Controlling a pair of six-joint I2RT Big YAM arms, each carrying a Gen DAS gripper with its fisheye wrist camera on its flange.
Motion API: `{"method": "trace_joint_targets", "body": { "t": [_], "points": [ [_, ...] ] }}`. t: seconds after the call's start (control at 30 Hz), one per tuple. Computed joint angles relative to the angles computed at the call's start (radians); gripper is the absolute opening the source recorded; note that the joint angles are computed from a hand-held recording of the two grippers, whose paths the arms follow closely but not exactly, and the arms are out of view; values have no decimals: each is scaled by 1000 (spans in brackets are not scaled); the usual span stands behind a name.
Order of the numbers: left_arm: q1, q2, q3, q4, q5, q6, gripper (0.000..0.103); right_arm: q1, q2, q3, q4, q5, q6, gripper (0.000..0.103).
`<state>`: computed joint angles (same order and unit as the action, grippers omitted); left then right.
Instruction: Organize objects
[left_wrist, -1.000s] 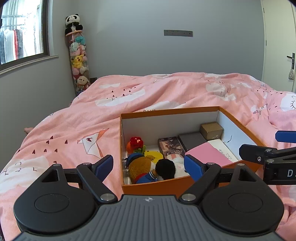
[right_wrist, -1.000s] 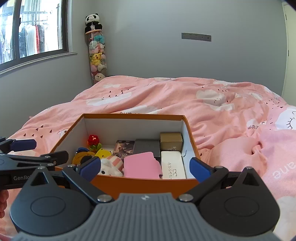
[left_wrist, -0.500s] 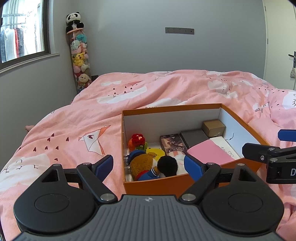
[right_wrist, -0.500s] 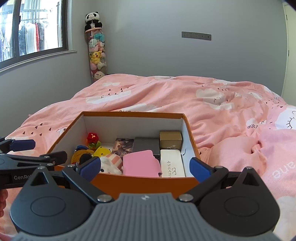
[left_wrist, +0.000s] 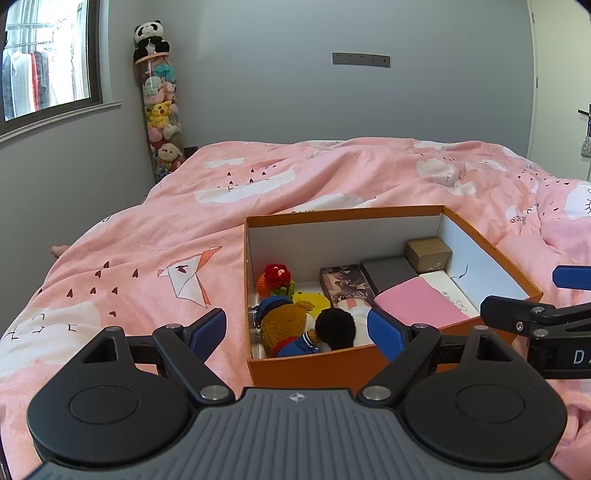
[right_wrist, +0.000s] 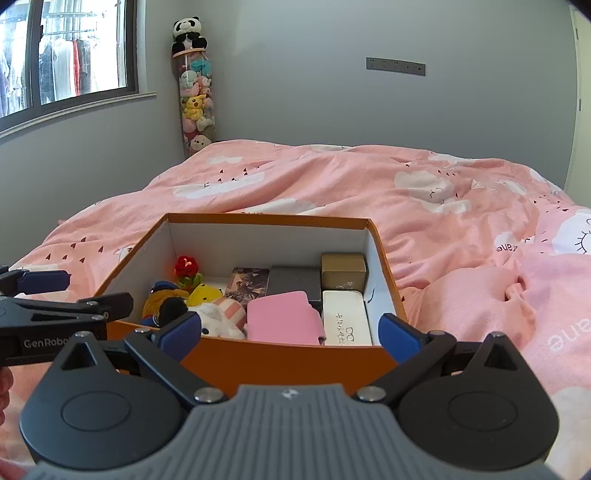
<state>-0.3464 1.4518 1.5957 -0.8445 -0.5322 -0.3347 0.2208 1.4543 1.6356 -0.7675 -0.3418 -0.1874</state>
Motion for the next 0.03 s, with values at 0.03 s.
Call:
{"method": "trace_joint_targets", "body": {
  "t": [0.03],
  "points": [
    [1, 0, 0, 0, 2, 0, 101, 1, 0, 1, -2, 0, -1, 102]
  ]
}}
